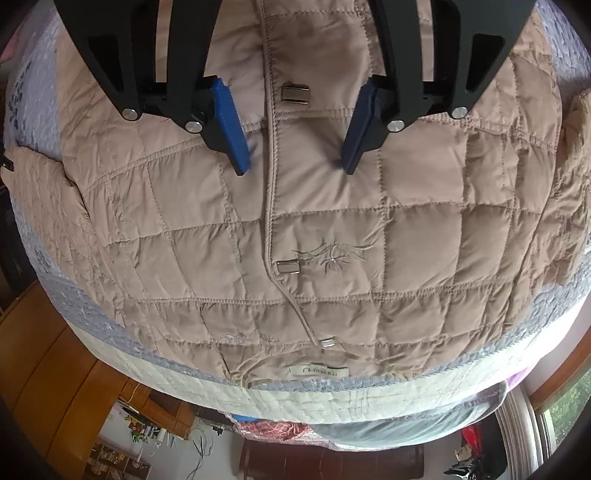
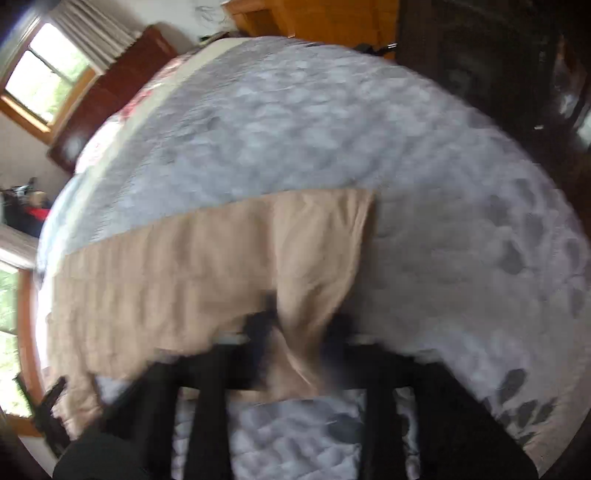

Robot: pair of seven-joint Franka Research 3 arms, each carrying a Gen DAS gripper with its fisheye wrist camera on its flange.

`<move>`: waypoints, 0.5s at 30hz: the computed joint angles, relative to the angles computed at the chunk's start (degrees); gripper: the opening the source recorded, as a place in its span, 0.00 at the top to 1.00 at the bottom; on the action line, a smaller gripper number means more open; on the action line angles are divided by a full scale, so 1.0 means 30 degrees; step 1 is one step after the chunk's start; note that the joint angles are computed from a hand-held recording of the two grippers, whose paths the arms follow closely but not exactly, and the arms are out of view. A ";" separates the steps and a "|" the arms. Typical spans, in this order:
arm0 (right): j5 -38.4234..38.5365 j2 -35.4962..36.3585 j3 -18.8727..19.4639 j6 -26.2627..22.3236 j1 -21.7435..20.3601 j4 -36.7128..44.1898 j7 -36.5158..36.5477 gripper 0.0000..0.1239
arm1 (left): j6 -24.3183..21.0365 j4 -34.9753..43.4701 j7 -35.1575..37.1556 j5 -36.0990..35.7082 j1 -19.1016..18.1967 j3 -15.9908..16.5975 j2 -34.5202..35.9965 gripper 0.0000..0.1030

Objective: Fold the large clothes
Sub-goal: 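Reach the right gripper to the coat's side and grasp its edge, then lift the grasped side with the right gripper and fold it over the coat body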

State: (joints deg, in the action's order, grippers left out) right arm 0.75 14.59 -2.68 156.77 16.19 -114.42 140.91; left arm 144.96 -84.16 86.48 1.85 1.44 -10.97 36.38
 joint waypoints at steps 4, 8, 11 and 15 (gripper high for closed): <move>-0.1991 -0.0230 -0.0647 0.0602 0.0838 0.0116 0.1013 0.94 | 0.0510 -0.0584 0.0394 -0.0614 0.0499 -0.0366 -0.0255 0.57; -0.2378 0.0818 -0.0624 -0.2994 0.0733 0.1738 0.2157 0.95 | 0.1125 -0.1026 0.0807 -0.0878 0.0679 -0.0497 -0.0323 0.58; -0.3270 0.0680 -0.0683 -0.3321 0.1004 0.2130 0.3226 0.96 | 0.1391 -0.1539 0.1144 -0.1136 0.0909 -0.0661 -0.0614 0.58; -0.3774 0.0003 0.0073 -0.0246 0.1415 0.2600 0.2632 0.96 | 0.1217 -0.2070 0.1767 -0.2038 0.1490 -0.1014 -0.1266 0.58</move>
State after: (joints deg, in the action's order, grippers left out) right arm -10.57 14.60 -2.46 156.03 20.44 -106.62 148.80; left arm 148.61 -90.37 91.78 -4.27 5.91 -14.01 32.58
